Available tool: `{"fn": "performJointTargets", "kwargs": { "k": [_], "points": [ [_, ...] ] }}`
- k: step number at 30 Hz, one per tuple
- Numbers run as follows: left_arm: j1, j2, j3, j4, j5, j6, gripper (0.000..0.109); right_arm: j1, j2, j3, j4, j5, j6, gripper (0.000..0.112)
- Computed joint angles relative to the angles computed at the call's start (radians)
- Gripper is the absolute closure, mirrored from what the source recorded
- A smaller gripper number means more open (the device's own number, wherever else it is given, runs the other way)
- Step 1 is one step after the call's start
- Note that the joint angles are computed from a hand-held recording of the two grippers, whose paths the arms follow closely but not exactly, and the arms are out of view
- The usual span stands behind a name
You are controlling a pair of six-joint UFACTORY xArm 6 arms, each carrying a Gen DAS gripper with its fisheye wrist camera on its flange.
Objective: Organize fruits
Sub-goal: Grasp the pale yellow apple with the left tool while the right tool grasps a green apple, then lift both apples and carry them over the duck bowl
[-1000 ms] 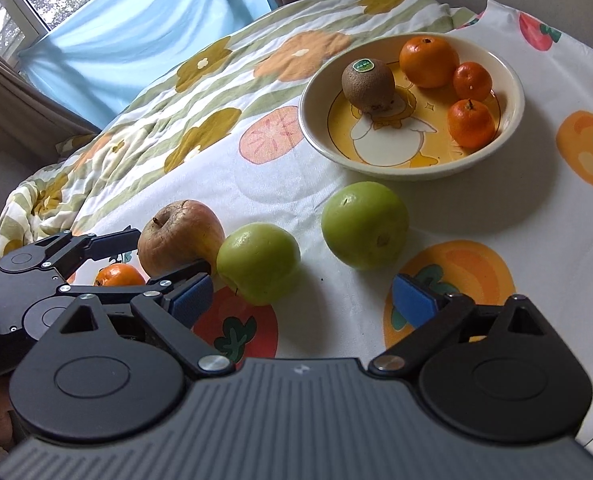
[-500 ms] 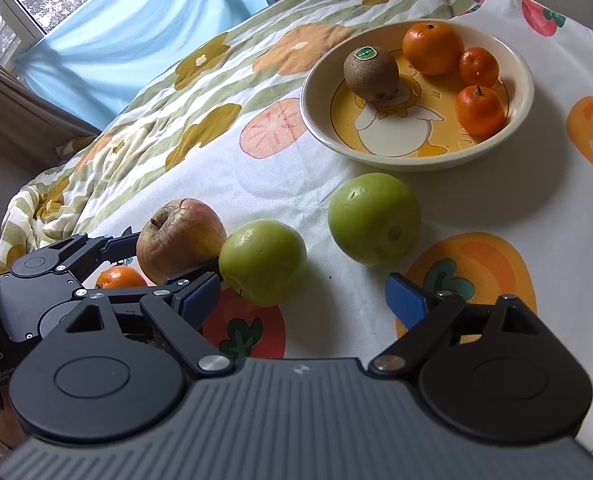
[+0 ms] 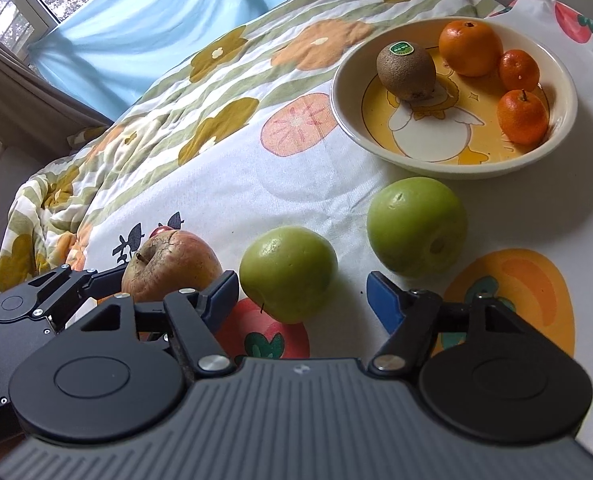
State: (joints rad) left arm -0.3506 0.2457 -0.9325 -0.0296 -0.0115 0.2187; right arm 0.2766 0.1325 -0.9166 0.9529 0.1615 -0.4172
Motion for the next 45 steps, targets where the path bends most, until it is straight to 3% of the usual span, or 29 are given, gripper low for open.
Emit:
{"fn": "performJointTargets", "kwargs": {
  "k": [7,12,15,24,29,36,45],
  "points": [
    [0.011,-0.006,0.006,0.137,-0.006,-0.141,0.031,0.004,0.032,-0.038,0.074,0.017,-0.082,0.029],
    [0.033,-0.017,0.013,0.299,0.000,-0.297,0.031,0.007,0.045,-0.063,0.168,0.044,-0.202,0.041],
    [0.050,-0.031,0.020,0.428,0.002,-0.426,0.031,0.016,0.045,-0.061,0.119,0.026,-0.195,0.041],
    [0.074,-0.105,0.042,0.729,0.029,-0.772,0.031,0.015,-0.027,-0.026,0.176,0.029,-0.328,0.042],
    [0.061,-0.148,0.041,0.807,0.062,-0.890,0.031,0.001,-0.086,0.002,0.178,0.036,-0.379,0.042],
    [0.013,-0.186,0.003,0.920,0.142,-1.066,0.031,-0.073,-0.158,0.018,0.155,0.101,-0.441,0.042],
    [-0.105,-0.158,-0.120,0.981,0.287,-1.246,0.031,-0.243,-0.183,-0.035,0.101,0.247,-0.527,0.042]
  ]
}}
